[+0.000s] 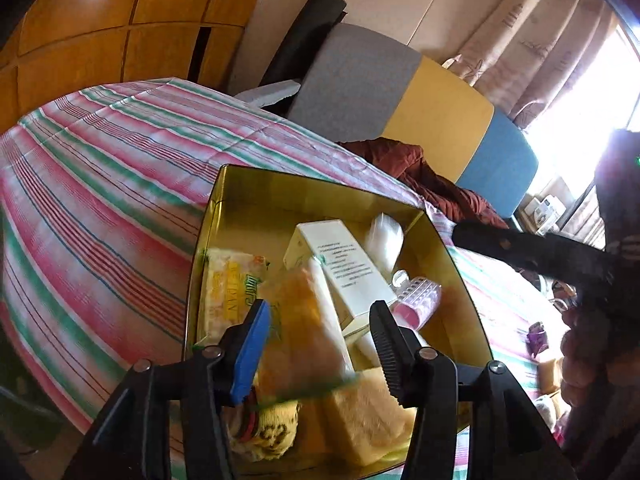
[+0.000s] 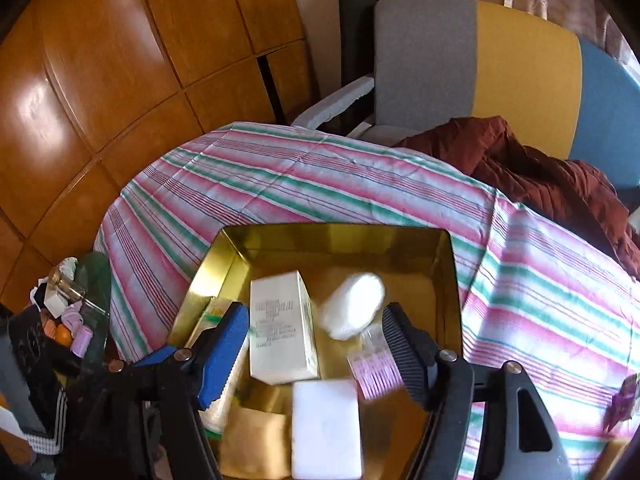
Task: Organize objects
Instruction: 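Carry snack bag and plastic bundle into the gold tray and open both grippers, then move both grippers back toward the remaining items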
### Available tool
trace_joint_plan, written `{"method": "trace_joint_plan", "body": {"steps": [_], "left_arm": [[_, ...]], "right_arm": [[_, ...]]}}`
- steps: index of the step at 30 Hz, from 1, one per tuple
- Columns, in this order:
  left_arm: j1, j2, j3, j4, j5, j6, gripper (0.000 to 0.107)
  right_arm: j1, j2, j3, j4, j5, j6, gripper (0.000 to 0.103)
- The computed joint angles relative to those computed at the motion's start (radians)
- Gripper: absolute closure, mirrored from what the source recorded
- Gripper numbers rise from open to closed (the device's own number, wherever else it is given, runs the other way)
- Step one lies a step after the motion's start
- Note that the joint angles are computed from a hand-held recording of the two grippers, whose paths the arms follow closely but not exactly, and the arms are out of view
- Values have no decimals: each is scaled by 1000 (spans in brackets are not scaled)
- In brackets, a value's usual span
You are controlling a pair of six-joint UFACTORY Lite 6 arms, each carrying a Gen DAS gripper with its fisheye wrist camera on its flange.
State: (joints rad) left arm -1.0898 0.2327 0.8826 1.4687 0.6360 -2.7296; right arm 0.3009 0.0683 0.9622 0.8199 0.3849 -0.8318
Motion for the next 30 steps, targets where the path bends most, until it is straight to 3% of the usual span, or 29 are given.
{"method": "trace_joint_plan", "body": {"steps": [12, 23, 30], "left_arm": [[-109, 15, 27, -138, 71, 71, 41], [-198, 128, 205, -280, 145, 269, 35], [-244, 212, 347, -373, 256, 415, 25]], "right_arm": [[-150, -238, -330, 145, 40, -174, 21], [-238, -435, -504, 100, 61, -171, 19], [-264, -553, -573, 19, 69, -138, 16]]}}
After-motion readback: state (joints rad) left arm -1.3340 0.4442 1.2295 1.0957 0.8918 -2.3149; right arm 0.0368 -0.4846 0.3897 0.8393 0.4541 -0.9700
